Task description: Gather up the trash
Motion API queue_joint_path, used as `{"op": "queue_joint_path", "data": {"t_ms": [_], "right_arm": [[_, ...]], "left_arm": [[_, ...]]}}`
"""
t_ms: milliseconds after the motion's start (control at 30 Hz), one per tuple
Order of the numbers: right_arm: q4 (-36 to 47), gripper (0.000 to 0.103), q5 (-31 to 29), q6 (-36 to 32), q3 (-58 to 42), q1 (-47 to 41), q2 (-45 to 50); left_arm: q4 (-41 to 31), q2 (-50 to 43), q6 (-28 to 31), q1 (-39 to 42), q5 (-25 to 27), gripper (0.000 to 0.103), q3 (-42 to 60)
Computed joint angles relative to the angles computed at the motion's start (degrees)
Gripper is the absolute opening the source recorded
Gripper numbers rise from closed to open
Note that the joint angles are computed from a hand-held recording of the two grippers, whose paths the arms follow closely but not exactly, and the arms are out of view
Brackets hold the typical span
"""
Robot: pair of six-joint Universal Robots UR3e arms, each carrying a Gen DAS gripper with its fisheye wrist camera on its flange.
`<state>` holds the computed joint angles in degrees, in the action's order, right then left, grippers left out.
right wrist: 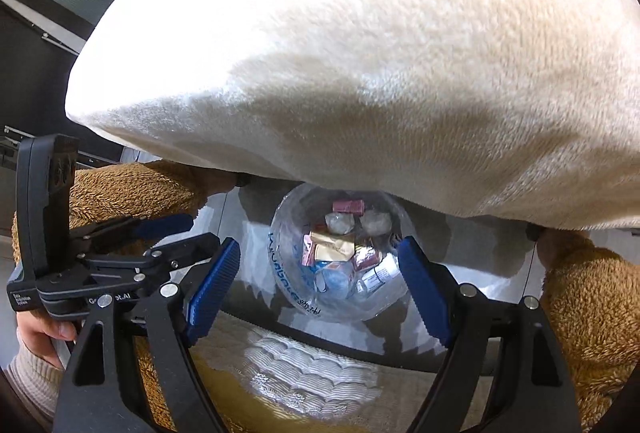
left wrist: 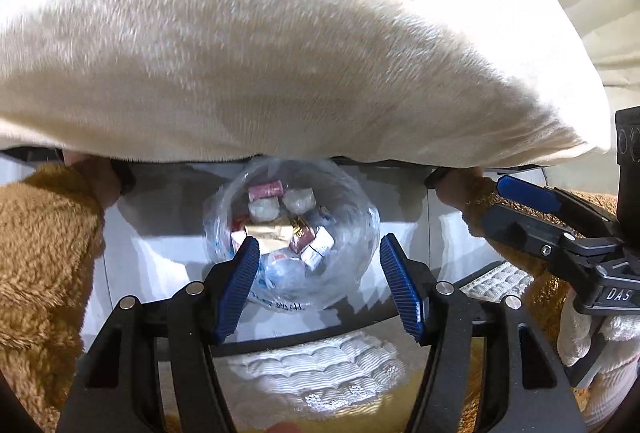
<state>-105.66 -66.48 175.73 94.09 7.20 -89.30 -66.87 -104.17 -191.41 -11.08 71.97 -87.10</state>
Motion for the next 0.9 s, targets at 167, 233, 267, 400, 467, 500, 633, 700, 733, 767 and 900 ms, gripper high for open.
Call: {"op": "queue_joint_path", "data": {"t_ms": [167,233,267,400,467,500,633,700,733,767,900], "right_arm": [[-3.9,0.08,-1.06,-1.67,1.79,0.63,-2.82],[-6.43,0.08,-0.8,-2.17,3.46,0.44,-4.96],[-7.93,0.08,-0.77,-2.56,4.49,0.27,-6.29],[-14.79,0.08,-0.81,-3.37,8.85,-0.52,-11.8],[-17.35,0.08,0.22,-3.03,11.18,-2.32,-14.73],[-19.71,0.08,-0.28,-2.25,12.74,-3.09,-16.51],[-25.12,0.08,-1.15,-0.81,16.56,-6.17,-21.5],[-26.94,0.08,-1.42,-0.41,17.78,-7.64,-23.38],[-27.94,0.08,-2.07,-0.28,17.81,-7.85,-23.63],[-29.08,0.08,-2.91,-0.23,17.69,-7.93,-23.59],[-33.45,0.08,-6.28,0.26,18.96,-7.45,-25.46]], "left_arm": [[2.43,0.99,1.26,-0.69,1.03,0.061,-0.24],[4.43,1.81,1.75,-1.11,2.04,0.061,-0.71],[5.88,2.53,1.79,-1.46,2.52,0.061,-1.41],[12.09,5.46,2.01,-1.91,3.81,0.062,-4.28],[15.42,6.89,2.09,-2.56,5.37,0.062,-5.6],[17.22,7.7,2.21,-2.91,6.08,0.062,-6.3],[24.25,10.58,2.67,-3.97,7.73,0.064,-8.81],[28.44,12.19,2.9,-4.46,8.48,0.069,-10.69],[29.96,12.79,2.89,-4.76,9.03,0.069,-11.34],[31.69,13.55,2.97,-4.93,9.53,0.069,-12.27],[37.25,16.46,2.99,-5.07,11.13,0.081,-15.59]]}}
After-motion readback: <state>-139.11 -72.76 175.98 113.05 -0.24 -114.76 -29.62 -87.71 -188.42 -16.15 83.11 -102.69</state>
